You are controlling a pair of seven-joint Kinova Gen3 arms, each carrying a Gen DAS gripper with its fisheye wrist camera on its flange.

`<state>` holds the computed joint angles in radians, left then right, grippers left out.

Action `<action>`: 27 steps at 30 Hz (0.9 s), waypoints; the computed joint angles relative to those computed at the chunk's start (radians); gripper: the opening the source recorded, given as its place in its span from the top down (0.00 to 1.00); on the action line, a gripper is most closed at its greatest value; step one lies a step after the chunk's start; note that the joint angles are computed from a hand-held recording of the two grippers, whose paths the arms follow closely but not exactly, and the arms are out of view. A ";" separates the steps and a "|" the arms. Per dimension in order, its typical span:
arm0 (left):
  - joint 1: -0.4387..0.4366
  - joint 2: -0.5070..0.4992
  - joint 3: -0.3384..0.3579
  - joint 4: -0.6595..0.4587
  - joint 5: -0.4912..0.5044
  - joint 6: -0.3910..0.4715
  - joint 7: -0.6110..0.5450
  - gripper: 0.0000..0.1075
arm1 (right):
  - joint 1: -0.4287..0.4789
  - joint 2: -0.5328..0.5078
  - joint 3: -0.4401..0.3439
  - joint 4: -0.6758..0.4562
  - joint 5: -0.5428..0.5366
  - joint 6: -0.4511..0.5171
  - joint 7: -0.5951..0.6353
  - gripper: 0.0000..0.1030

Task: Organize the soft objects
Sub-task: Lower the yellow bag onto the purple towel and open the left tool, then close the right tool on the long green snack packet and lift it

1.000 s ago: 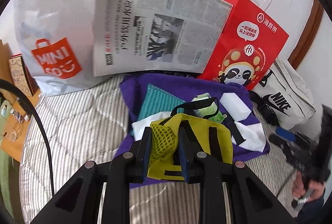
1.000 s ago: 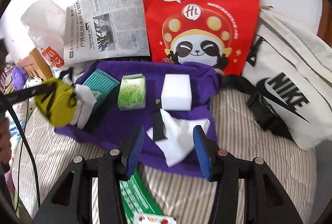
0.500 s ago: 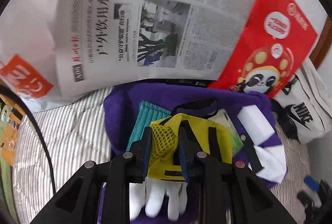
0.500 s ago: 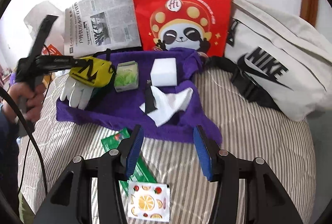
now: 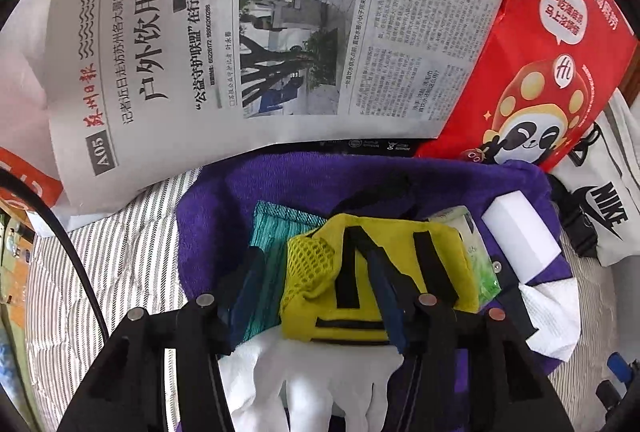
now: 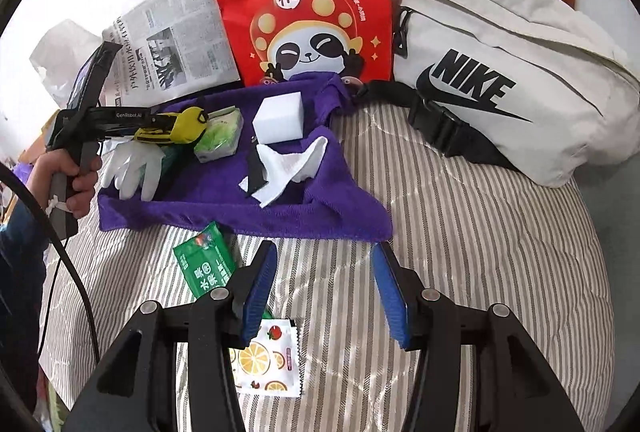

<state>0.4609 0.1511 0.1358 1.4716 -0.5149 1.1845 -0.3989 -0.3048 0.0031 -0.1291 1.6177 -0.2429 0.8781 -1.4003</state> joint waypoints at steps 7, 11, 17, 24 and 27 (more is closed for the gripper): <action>0.017 -0.047 0.024 -0.014 -0.020 0.070 0.004 0.52 | 0.001 -0.025 0.002 0.025 -0.038 0.005 0.034 0.51; 0.048 -0.070 0.062 -0.034 -0.051 0.122 0.021 0.51 | -0.003 -0.046 0.002 0.049 -0.049 0.005 0.048 0.50; 0.102 -0.103 0.111 -0.025 -0.059 0.148 0.076 0.51 | -0.027 -0.042 -0.001 0.077 -0.081 0.011 0.121 0.45; 0.123 -0.186 0.191 0.064 -0.042 0.146 0.176 0.51 | -0.106 0.035 -0.069 0.068 -0.008 -0.025 0.157 0.42; 0.117 -0.254 0.218 0.135 -0.011 0.097 0.224 0.51 | -0.141 0.058 -0.083 0.065 0.045 -0.030 0.123 0.35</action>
<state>0.5776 -0.1030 0.3534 1.6070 -0.5261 1.2813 -0.1751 -0.4455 0.0612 -0.2118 1.6827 -0.1980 0.8478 -1.2773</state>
